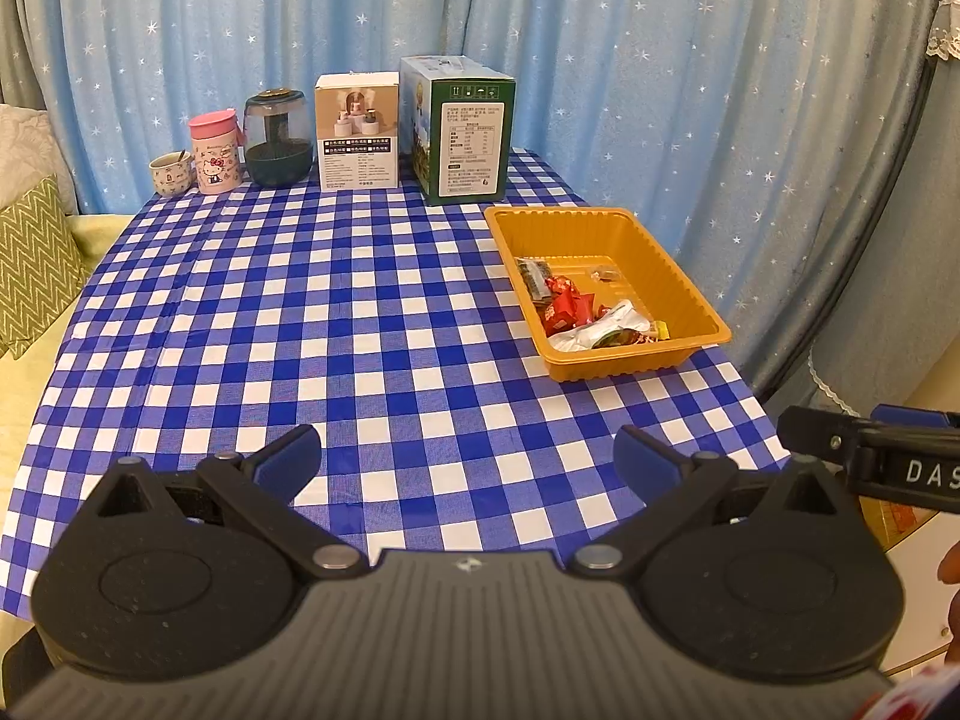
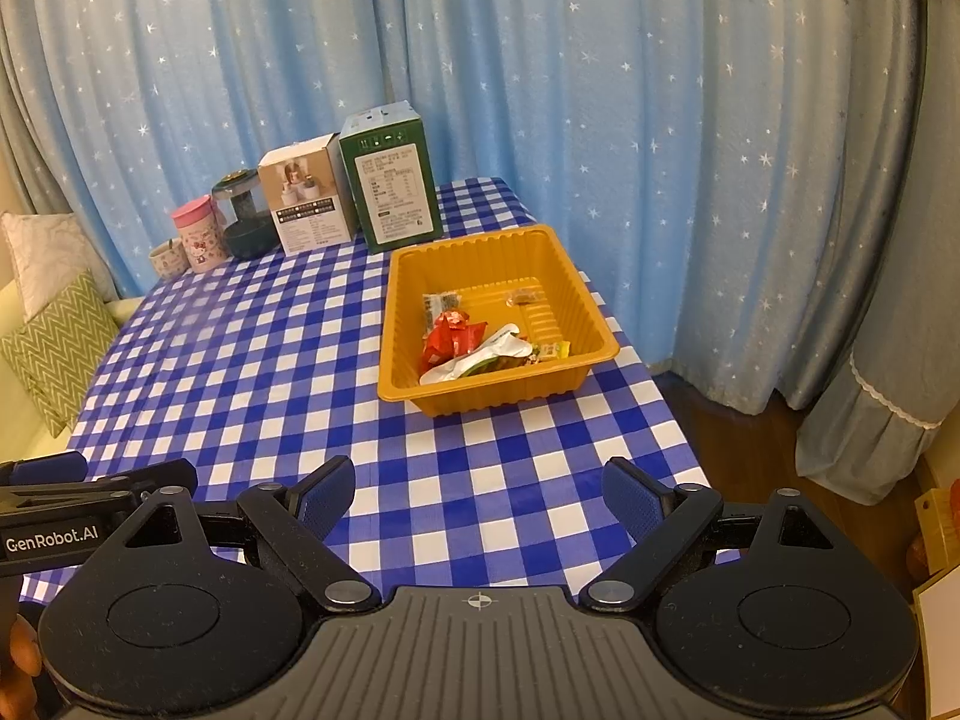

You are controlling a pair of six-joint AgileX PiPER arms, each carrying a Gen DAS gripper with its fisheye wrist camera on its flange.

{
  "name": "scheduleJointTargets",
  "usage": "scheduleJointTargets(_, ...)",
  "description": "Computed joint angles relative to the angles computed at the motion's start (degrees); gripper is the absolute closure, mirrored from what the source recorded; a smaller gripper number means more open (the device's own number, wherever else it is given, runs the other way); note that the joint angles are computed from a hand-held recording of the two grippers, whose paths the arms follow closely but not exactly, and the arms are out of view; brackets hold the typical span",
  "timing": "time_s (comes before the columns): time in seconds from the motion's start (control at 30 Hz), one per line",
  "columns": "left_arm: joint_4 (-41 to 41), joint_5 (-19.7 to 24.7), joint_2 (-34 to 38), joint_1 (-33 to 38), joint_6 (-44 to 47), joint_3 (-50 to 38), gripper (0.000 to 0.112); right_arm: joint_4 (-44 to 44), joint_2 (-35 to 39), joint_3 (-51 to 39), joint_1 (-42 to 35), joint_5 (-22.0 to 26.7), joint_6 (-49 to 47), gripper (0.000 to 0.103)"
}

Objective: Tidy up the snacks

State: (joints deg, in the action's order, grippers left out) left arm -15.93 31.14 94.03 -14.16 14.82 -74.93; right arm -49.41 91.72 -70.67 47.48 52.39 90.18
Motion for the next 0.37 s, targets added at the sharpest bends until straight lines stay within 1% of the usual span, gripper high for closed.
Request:
scheduleJointTargets(0.2,-1.1,0.0,0.1,0.1,0.9,0.1,0.009,-0.1,0.0,0.1,0.0,0.0,0.2,0.014)
scheduleJointTargets(0.37,-2.3,-1.4,-0.2,0.1,2.3,1.0,0.009,0.1,-0.1,0.2,-0.2,-0.2,0.0,0.014)
